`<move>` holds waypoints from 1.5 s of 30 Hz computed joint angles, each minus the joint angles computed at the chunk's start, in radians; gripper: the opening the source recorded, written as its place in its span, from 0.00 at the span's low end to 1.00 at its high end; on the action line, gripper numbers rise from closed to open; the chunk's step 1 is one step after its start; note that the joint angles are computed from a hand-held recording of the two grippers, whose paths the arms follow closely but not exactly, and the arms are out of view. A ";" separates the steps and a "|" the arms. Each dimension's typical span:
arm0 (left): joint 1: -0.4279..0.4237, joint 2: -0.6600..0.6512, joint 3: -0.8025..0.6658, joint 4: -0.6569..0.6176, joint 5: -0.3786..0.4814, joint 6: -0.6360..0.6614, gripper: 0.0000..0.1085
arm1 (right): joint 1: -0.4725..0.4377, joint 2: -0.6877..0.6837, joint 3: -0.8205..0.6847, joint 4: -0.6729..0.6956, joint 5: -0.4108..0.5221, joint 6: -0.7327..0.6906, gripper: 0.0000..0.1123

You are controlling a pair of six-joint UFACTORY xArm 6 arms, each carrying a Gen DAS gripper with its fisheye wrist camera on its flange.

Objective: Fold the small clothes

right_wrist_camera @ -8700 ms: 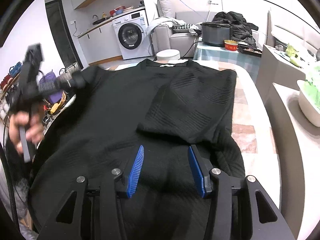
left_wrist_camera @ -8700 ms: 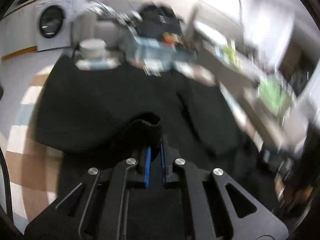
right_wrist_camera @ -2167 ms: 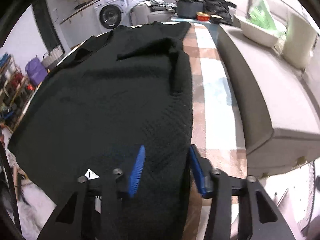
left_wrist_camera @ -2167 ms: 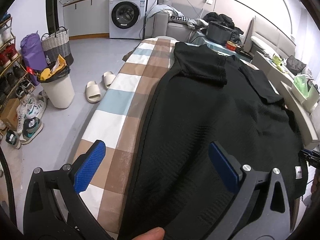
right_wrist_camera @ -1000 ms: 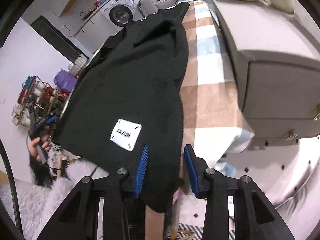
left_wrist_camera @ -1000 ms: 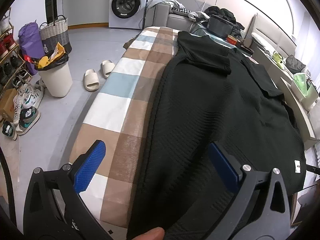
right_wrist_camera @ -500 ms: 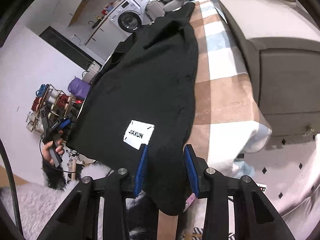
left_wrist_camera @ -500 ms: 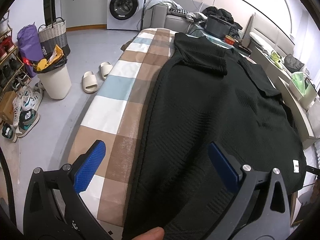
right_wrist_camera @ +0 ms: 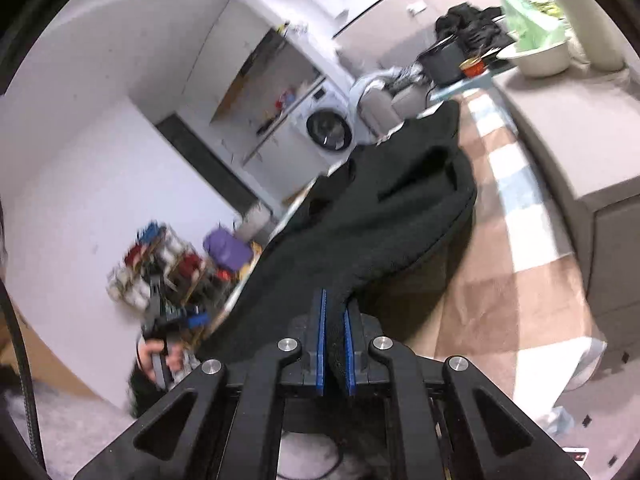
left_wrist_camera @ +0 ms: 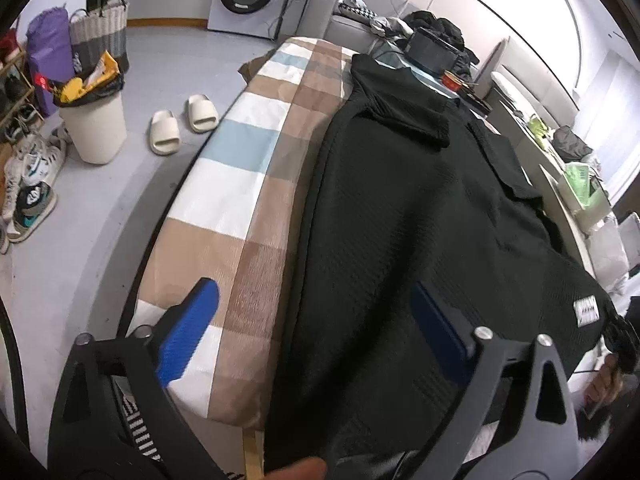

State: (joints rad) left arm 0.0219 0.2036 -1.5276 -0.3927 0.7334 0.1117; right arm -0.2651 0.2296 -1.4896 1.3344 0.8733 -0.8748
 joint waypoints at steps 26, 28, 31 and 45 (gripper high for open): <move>-0.025 0.019 0.004 0.200 0.049 0.000 0.44 | -0.004 0.087 -0.082 -0.354 0.031 0.271 0.20; -0.036 0.019 0.007 0.235 0.054 0.010 0.41 | -0.002 0.086 -0.077 -0.354 0.033 0.265 0.21; -0.055 0.013 0.009 0.210 0.072 0.089 0.41 | 0.002 0.087 -0.082 -0.363 0.035 0.275 0.21; -0.035 0.032 0.010 0.050 0.016 0.079 0.03 | 0.008 0.088 -0.083 -0.393 0.058 0.278 0.31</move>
